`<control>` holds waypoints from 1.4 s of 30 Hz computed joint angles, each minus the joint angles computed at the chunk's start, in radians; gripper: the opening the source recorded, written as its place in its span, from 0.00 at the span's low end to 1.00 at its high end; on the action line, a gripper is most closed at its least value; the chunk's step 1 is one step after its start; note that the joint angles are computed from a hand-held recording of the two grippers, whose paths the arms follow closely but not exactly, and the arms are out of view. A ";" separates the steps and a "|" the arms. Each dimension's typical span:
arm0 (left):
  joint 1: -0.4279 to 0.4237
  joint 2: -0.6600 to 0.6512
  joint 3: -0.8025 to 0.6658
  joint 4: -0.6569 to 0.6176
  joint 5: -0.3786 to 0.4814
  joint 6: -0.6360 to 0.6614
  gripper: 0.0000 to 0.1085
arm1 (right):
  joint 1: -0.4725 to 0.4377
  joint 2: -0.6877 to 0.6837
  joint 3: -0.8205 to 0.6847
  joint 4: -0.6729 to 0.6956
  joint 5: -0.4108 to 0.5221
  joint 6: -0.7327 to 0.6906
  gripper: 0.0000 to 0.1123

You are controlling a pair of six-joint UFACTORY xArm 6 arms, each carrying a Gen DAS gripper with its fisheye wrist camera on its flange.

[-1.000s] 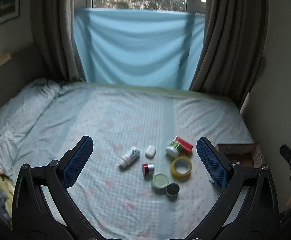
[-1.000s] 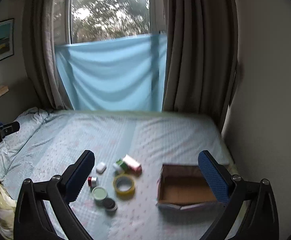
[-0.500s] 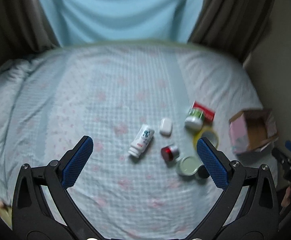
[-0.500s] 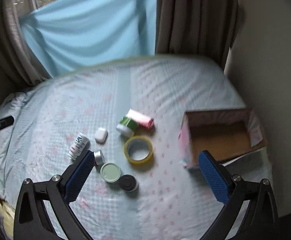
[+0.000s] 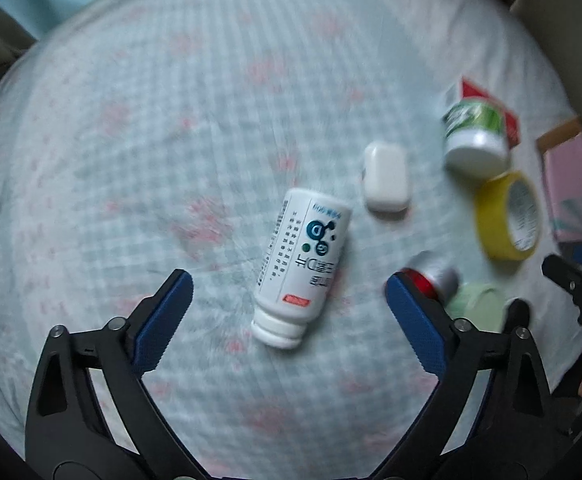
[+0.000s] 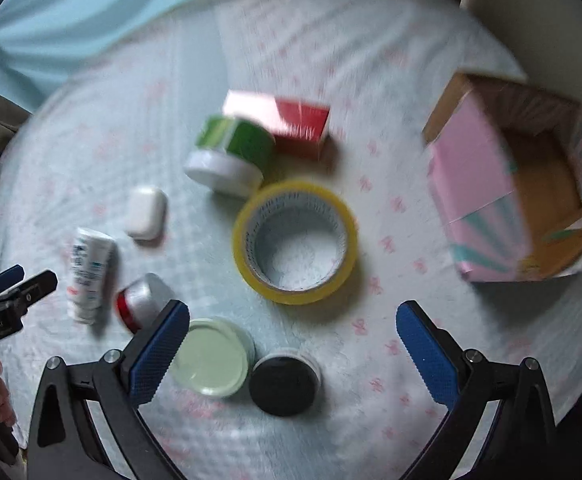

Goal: Organize rigid objects
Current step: 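Grasp the white bottle with the left tool while the right tool grasps the yellow tape, then carry the white bottle and yellow tape into the pink box and release both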

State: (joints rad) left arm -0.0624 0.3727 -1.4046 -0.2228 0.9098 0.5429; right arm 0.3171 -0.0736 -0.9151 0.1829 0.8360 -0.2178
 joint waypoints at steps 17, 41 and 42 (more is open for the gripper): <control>-0.049 0.185 -0.131 0.084 0.061 -0.029 0.47 | 0.036 0.252 -0.201 -0.097 0.019 0.070 0.86; 0.007 -0.030 -0.019 -0.052 0.047 -0.044 0.44 | 0.052 0.017 -0.279 -0.088 0.223 0.118 0.86; 0.009 -0.059 -0.013 -0.058 0.060 -0.045 0.44 | 0.044 -0.001 -0.295 -0.077 0.244 0.115 0.86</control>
